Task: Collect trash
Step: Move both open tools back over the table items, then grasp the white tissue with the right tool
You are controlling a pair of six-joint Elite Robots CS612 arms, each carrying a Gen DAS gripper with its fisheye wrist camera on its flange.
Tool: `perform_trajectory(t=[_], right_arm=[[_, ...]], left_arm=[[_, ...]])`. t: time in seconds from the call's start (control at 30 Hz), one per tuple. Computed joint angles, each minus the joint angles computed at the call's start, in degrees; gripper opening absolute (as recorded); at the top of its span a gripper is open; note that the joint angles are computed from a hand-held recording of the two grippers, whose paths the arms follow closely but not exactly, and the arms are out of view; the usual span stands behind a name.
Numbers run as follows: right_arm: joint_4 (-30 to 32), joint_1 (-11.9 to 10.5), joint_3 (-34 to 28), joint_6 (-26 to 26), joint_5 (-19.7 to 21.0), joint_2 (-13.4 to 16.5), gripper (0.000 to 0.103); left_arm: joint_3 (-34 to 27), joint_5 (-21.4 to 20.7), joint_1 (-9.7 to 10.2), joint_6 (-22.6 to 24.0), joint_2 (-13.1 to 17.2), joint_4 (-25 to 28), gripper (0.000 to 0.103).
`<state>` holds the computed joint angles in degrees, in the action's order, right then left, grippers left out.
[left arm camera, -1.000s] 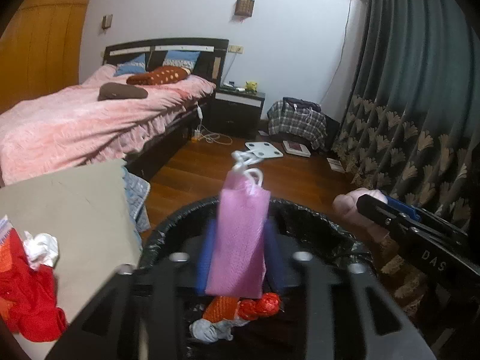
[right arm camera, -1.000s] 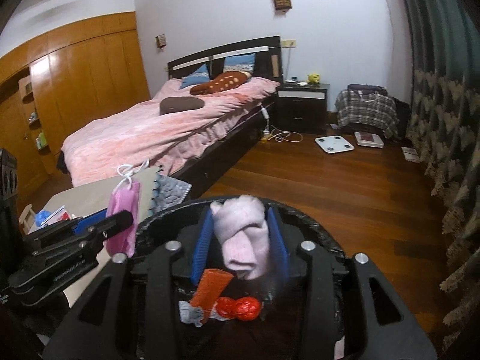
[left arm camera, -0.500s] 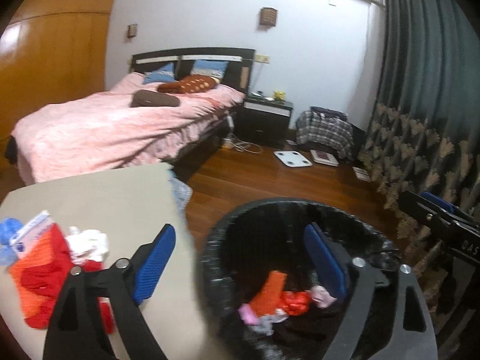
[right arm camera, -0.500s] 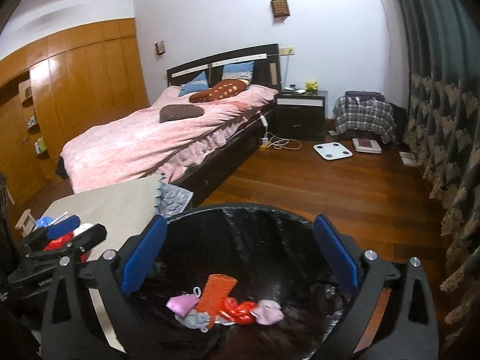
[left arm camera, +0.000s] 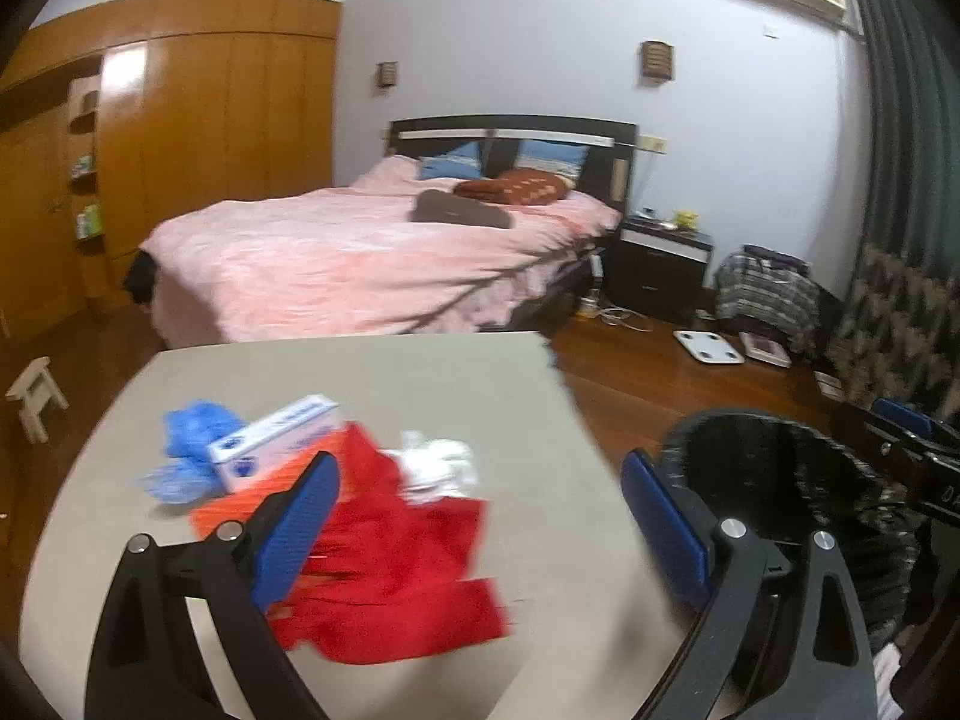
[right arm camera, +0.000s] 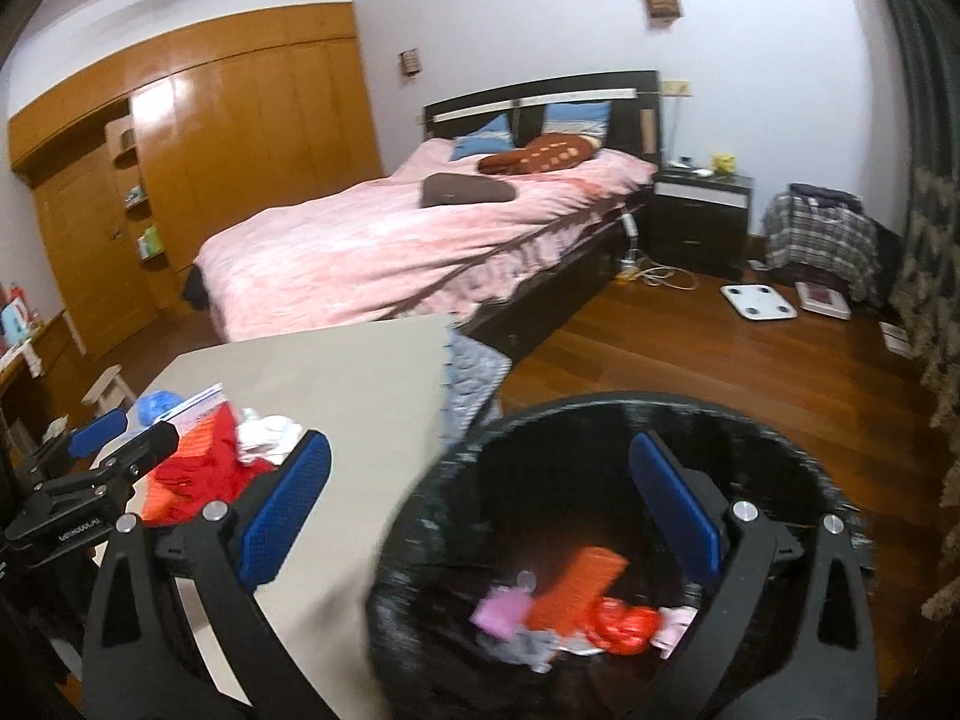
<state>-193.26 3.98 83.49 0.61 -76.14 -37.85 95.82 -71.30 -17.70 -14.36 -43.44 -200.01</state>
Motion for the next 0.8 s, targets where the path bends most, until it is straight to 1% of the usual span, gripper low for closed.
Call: perform_trajectory(t=[0.27,0.43,0.6,0.8], right_arm=[[4.07,3.20,-5.56,-1.81,2.14,2.62,0.097],[6.68,4.53,-8.73,-2.60,2.84,4.41,0.097],[9.58,5.81,-12.98,-3.14,3.37,6.95,0.097],[13.94,7.02,-18.55,-3.80,2.71,10.03,0.097]], left_arm=[[1.59,3.47,2.21,-2.07,-0.28,0.16,0.093],[1.98,4.52,3.77,-4.32,0.14,0.68,0.092],[1.51,5.79,4.85,-4.73,0.86,1.31,0.092],[0.58,6.50,6.16,-5.78,1.76,2.14,0.092]])
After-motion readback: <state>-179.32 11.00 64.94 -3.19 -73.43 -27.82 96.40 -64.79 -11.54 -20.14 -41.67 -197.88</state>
